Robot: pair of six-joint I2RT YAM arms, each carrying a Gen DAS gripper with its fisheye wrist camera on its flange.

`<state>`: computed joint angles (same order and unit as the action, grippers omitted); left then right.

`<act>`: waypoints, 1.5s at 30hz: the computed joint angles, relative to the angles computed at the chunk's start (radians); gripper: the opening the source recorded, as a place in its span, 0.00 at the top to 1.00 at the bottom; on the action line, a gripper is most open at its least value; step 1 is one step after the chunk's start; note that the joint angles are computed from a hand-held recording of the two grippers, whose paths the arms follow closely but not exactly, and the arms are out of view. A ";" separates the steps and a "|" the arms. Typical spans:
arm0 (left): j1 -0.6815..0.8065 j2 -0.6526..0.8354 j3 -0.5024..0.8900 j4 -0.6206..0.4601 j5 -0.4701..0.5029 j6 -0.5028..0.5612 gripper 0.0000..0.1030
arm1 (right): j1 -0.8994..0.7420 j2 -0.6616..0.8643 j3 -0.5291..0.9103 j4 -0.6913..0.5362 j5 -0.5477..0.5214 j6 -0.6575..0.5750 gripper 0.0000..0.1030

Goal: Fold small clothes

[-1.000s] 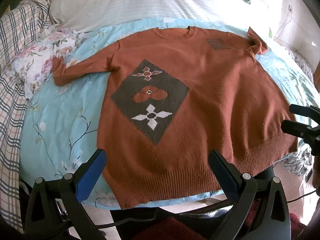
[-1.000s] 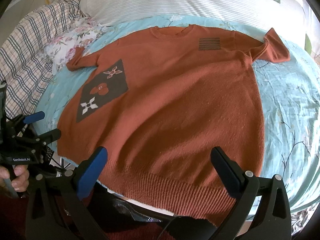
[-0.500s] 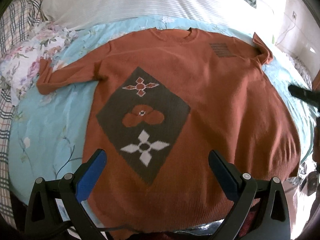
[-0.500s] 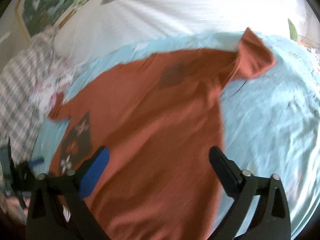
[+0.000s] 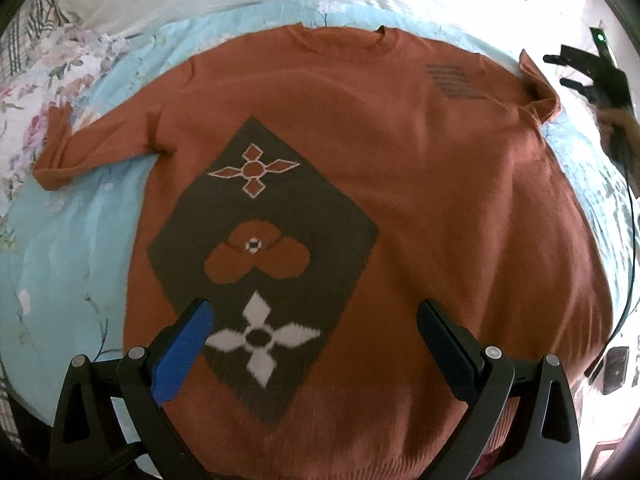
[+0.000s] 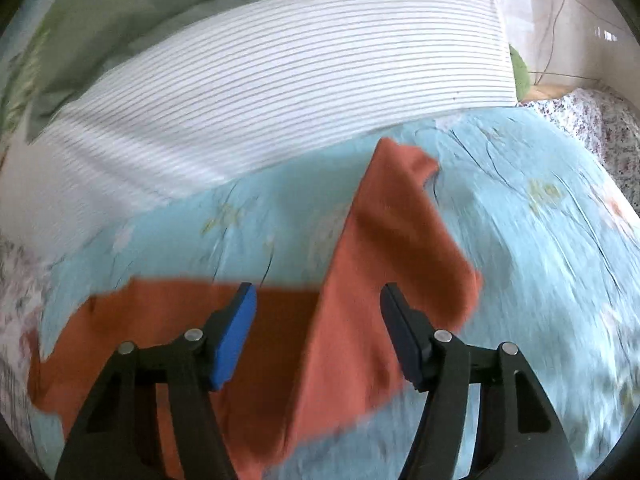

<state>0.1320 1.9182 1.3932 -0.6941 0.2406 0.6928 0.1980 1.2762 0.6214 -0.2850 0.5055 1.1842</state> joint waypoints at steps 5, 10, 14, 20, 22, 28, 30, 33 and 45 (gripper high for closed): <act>-0.045 0.094 0.109 -0.035 -0.029 -0.047 0.01 | -0.248 0.188 0.077 0.103 -0.075 -0.158 0.37; -0.076 0.170 0.198 -0.058 -0.034 -0.090 0.01 | -0.447 0.334 0.128 0.169 -0.136 -0.283 0.38; -0.088 0.231 0.266 -0.088 -0.031 -0.105 0.01 | -0.525 0.398 0.118 0.250 -0.266 -0.333 0.88; -0.088 0.262 0.299 -0.092 -0.008 -0.097 0.01 | -0.372 0.275 0.039 0.366 -0.303 -0.334 0.89; -0.078 0.257 0.295 -0.087 0.008 -0.092 0.01 | -0.287 0.243 0.029 0.417 -0.323 -0.315 0.89; -0.028 0.222 0.269 -0.075 0.063 -0.079 0.01 | -0.010 0.333 0.125 0.554 -0.317 -0.245 0.89; -0.007 0.213 0.263 -0.080 0.078 -0.076 0.01 | 0.080 0.406 0.180 0.616 -0.305 -0.223 0.89; 0.031 0.210 0.270 -0.099 0.113 -0.076 0.01 | 0.196 0.505 0.288 0.651 -0.246 -0.197 0.89; 0.108 0.283 0.422 -0.175 0.217 -0.128 0.01 | 0.343 0.855 0.612 0.675 -0.438 -0.236 0.50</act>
<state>0.2398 2.2008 1.8154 -0.8692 0.4579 0.5648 0.5407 2.1311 1.2330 0.3904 0.0678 0.9483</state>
